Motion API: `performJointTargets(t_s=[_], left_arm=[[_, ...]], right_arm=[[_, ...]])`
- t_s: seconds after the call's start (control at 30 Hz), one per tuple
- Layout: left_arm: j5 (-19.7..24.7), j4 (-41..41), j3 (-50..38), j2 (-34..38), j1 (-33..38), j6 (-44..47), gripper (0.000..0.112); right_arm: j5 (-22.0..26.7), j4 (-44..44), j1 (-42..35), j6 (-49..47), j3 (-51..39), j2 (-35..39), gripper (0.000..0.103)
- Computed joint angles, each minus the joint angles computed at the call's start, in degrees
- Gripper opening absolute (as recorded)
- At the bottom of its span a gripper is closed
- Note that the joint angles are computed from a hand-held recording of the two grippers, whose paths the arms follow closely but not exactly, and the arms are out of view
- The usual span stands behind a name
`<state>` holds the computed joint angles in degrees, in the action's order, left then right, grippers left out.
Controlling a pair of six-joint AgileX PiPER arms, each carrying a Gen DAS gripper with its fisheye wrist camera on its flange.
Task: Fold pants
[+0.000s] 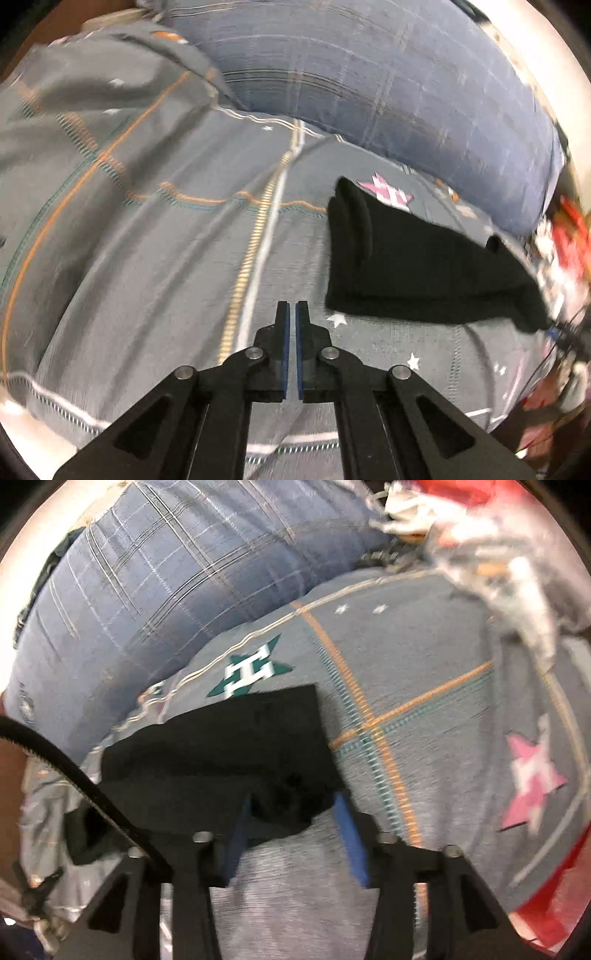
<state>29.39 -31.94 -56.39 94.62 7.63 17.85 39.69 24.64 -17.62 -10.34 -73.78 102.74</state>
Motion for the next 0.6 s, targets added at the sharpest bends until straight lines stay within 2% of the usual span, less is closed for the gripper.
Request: performJointTargets(t_s=[0.07,0.13,0.17,0.23,0.27,0.37,0.43,0.53,0.6], left_arm=[[0.63,-0.41,-0.43,-0.89,0.33,-0.59,0.003],[0.98,-1.36,-1.07,-1.45,-0.38,0.15,0.010],[1.40,-1.96,-2.16,-1.28,-1.19,0.66,0.013],[1.85,-0.09,-5.72,0.11,-4.70,-1.24,0.027],[1.93,1.69,-7.64,1.18,-6.38,-3.16,0.029],[3.20,11.53,-16.47,6.66,-12.41,-12.66,0.030],[4.02,17.07,-22.08,10.83,-15.49,-17.03,0.035],[7.79,29.06,-31.26,18.73,-19.31,-26.35,0.036],[11.55,36.11,-35.39,22.94,-21.12,-31.32,0.036]], right_arm=[[-2.29,-6.56,2.12,4.97,0.75,-2.55,0.054],[-3.95,-10.35,3.08,7.57,1.17,-4.44,0.054],[-4.69,-11.20,3.76,8.53,1.16,-5.28,0.054],[-5.35,-9.18,4.61,8.10,0.33,-5.80,0.054],[-5.34,-7.29,5.39,7.45,-1.06,-5.11,0.054],[-3.82,-4.19,8.55,6.47,-6.15,-1.66,0.054],[-3.23,-5.14,11.81,8.54,-10.26,1.61,0.054],[-1.46,-9.02,17.59,12.23,-17.94,8.07,0.053],[1.56,-12.27,21.26,13.97,-23.39,12.70,0.051]])
